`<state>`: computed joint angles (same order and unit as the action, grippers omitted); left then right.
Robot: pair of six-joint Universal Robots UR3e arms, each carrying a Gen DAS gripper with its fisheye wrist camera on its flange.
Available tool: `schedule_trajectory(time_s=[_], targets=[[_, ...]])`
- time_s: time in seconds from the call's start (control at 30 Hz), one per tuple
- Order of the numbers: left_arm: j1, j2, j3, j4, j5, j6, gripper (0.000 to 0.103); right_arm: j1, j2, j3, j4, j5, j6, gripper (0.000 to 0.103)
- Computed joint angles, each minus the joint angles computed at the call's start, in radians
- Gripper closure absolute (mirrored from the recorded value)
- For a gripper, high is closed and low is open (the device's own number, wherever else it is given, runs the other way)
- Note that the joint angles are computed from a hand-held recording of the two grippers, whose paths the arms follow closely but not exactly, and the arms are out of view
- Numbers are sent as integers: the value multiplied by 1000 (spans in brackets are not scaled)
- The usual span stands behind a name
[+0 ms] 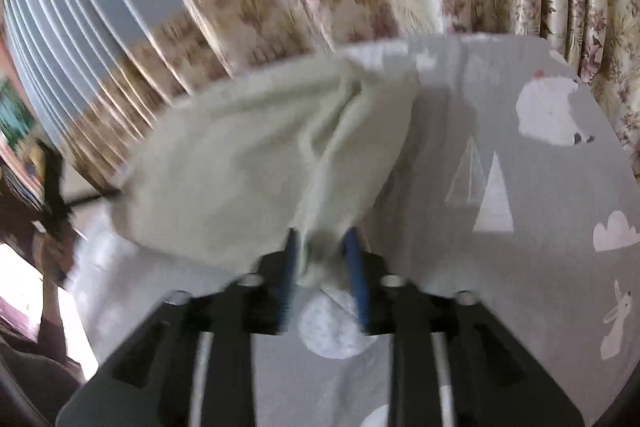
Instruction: Fold large clothes
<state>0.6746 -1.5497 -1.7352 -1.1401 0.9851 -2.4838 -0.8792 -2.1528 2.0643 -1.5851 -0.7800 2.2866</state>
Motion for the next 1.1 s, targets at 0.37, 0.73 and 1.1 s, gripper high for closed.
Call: schedule_trajectory(time_s=[0.37,0.73,1.1], targets=[[-69,-39,-47,114,43,-68,94,241,299,119,-785,-42,418,97],[-92,-27,-24,160,101,-92,47,112,320,-1,-483,-47,339,64],[-332,-336,387,212,242,-241,30,513,809,-484,-725,-261,532,51]])
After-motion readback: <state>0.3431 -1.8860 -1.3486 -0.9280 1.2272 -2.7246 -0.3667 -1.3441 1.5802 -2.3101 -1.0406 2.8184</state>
